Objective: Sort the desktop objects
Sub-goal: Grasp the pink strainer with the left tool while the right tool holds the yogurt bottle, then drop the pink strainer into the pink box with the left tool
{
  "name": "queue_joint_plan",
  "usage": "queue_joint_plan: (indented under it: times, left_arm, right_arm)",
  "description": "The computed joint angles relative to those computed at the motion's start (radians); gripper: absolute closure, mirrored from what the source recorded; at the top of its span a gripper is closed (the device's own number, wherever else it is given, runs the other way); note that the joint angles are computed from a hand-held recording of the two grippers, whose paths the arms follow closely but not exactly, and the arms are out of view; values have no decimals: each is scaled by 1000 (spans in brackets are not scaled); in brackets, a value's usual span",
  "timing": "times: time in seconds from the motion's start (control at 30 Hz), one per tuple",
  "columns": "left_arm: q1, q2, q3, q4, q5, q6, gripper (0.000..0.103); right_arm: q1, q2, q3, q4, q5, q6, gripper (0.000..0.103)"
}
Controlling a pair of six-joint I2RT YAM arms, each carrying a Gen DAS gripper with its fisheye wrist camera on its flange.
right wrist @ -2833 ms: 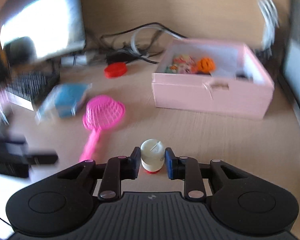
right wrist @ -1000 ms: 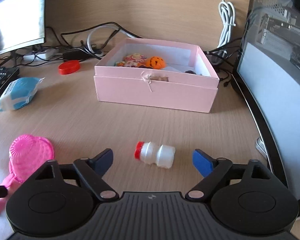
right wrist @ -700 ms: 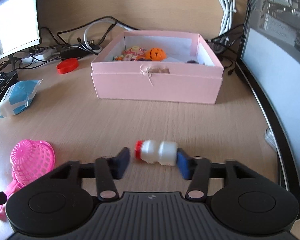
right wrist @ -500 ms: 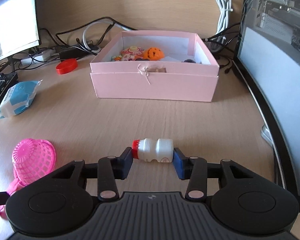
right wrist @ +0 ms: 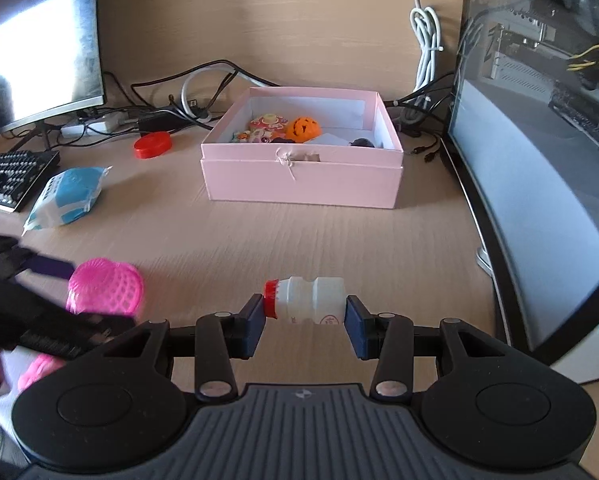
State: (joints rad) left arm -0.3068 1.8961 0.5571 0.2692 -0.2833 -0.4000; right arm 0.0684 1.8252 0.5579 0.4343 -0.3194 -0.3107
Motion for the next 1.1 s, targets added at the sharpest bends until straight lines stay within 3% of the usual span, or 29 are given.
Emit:
queue_joint_plan:
  times: [0.23, 0.3, 0.33, 0.53, 0.8, 0.93, 1.1]
  left_arm:
    - [-2, 2, 1, -13, 7, -38, 4]
    - [-6, -4, -9, -5, 4, -48, 7]
    - [-12, -8, -13, 0, -5, -52, 14]
    - [-31, -58, -53, -1, -1, -91, 15]
    - [-69, -293, -88, -134, 17, -50, 15]
    - [-23, -412, 14, -219, 40, 70, 15]
    - [49, -310, 277, -259, 125, 162, 15]
  right_arm:
    - [-67, -35, -22, -34, -50, -65, 60]
    - [-69, -24, -19, -29, -54, -66, 60]
    - [-68, -22, -21, -26, -57, -63, 60]
    - [-46, -1, -23, -22, -75, -75, 60]
    - [-75, -64, -15, -112, -114, -131, 60]
    - [-135, -191, -25, -154, -155, -122, 60]
    - [-181, -302, -56, -128, -173, -52, 60]
